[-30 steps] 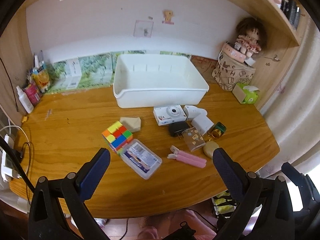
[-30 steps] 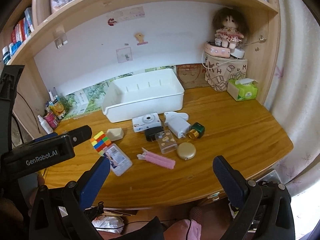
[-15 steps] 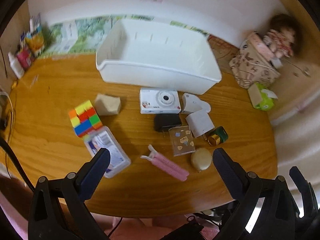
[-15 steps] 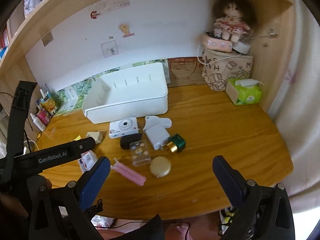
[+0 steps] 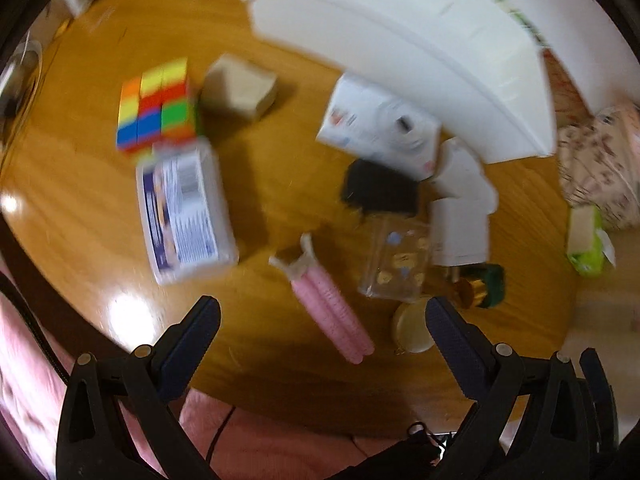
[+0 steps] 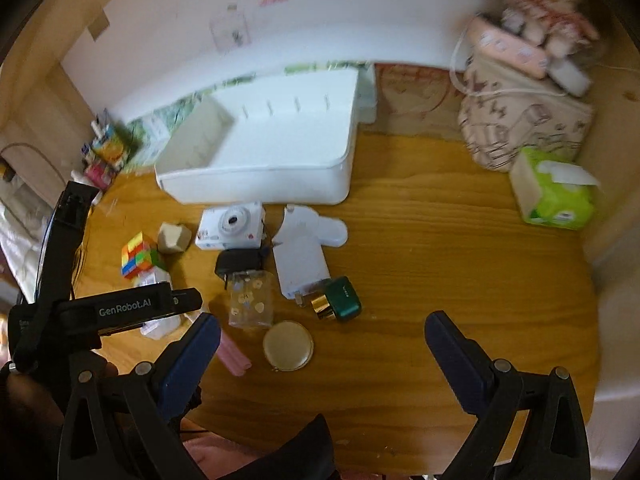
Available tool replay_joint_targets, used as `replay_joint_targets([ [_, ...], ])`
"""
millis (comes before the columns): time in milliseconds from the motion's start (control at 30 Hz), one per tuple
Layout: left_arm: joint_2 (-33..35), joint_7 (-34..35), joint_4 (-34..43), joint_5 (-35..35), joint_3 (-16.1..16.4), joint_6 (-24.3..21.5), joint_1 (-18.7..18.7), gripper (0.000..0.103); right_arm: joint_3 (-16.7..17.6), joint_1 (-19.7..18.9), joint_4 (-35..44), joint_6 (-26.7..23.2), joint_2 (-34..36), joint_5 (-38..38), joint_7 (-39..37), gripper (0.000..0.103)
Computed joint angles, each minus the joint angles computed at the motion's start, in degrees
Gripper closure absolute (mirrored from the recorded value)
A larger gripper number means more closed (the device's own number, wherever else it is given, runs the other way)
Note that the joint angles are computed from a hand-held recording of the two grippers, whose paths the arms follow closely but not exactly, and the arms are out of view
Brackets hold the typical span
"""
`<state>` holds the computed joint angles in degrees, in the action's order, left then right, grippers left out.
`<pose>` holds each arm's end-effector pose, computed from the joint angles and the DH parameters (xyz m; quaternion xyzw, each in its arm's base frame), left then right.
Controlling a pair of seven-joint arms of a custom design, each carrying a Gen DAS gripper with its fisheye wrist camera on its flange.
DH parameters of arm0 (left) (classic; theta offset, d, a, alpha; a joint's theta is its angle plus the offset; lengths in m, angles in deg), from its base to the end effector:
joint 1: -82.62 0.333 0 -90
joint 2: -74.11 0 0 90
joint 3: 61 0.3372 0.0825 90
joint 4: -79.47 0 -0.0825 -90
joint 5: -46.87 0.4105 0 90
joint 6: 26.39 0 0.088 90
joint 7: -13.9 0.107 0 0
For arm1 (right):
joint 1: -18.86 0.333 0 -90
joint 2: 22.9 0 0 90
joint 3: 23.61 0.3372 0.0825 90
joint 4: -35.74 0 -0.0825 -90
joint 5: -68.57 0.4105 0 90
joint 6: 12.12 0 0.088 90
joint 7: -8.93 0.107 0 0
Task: Organize rigid objects
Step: 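Grasp the pink curler clip with the left tool while the right tool grasps the green jar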
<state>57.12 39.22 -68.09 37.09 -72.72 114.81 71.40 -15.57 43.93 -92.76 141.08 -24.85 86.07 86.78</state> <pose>0.4171 -0.1752 0.3836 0.9324 -0.3486 0.0919 0.0274 0.4870 0.3072 0.4372 -0.8455 0.4732 -0.0503 0.2420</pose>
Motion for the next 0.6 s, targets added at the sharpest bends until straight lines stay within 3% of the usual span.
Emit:
replay_joint_targets([
  [100,1.3,-0.5,0.0,-4.3,0.9,-1.2,-0.7,0.001,-0.4,-0.7,4.0,-5.2,3.5,1.4,-3.5,0.001],
  [200,2.8,2.6,-0.5,-12.4,2.7,-1.1,-2.0,0.001,-0.3,-1.7,8.3,-10.4,7.1,2.0,-5.0,0.010],
  [333,3.5,4.2,-1.9,-20.0,3.3,-0.3,-2.0,0.001,0.2,-2.8,14.2,-16.9,12.1,2.2,-4.8,0.010],
  [600,4.5,3.9,-3.9,-25.7,2.5,1.6,-2.1,0.003,0.8,-4.5,22.5,-28.3,19.7,2.0,-5.2,0.011],
])
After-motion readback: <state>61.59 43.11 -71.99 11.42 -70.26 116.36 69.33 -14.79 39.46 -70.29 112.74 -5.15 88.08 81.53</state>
